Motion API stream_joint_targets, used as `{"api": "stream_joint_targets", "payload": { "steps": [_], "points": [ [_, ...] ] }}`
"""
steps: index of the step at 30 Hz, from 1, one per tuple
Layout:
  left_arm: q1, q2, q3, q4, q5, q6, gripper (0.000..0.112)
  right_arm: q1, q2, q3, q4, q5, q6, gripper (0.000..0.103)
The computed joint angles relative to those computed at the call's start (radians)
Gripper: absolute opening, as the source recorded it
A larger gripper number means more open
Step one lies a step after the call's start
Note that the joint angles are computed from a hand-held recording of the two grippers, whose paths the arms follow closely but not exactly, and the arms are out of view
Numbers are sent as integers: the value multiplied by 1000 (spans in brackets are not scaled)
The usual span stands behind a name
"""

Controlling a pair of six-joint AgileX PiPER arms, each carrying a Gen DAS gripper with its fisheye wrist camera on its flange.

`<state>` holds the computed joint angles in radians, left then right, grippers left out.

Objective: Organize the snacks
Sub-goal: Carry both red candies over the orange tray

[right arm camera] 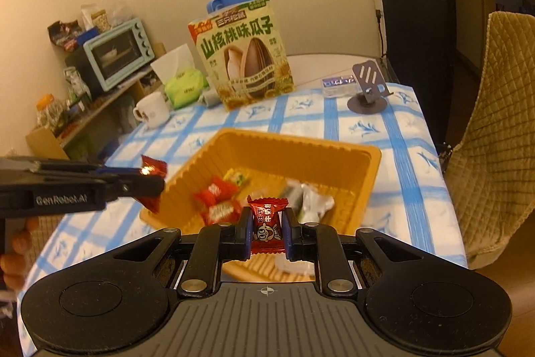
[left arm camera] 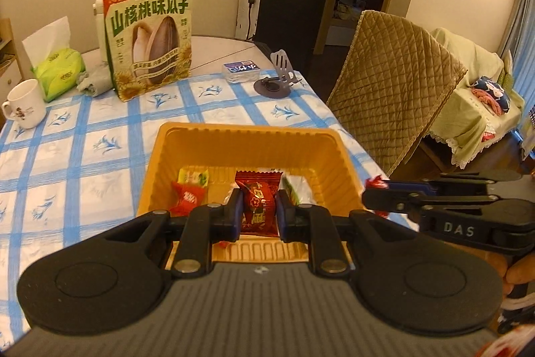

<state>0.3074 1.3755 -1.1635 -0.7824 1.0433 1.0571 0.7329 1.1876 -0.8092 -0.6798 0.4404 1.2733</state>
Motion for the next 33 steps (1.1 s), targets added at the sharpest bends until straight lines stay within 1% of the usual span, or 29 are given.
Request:
{"api": "stream_joint_targets", "payload": {
  "steps": [2, 7, 13, 25, 33],
  "points": [
    [-24, 20, -13, 8, -15, -22, 18, -30, 18, -7, 24, -28, -18, 19],
    [-74, 69, -38, 28, -49, -62, 18, -110, 58, -20, 149, -86, -124, 19],
    [-118, 116, -42, 57, -80, -100, 18, -171, 99, -14, 263, -128, -218, 19],
    [-177, 189, -32, 122, -145, -149, 18, -206, 135, 3, 332, -157, -270, 18],
    [-195, 218, -39, 148, -151, -166, 19, -215, 145, 4, 364, -164, -297, 18]
  ]
}}
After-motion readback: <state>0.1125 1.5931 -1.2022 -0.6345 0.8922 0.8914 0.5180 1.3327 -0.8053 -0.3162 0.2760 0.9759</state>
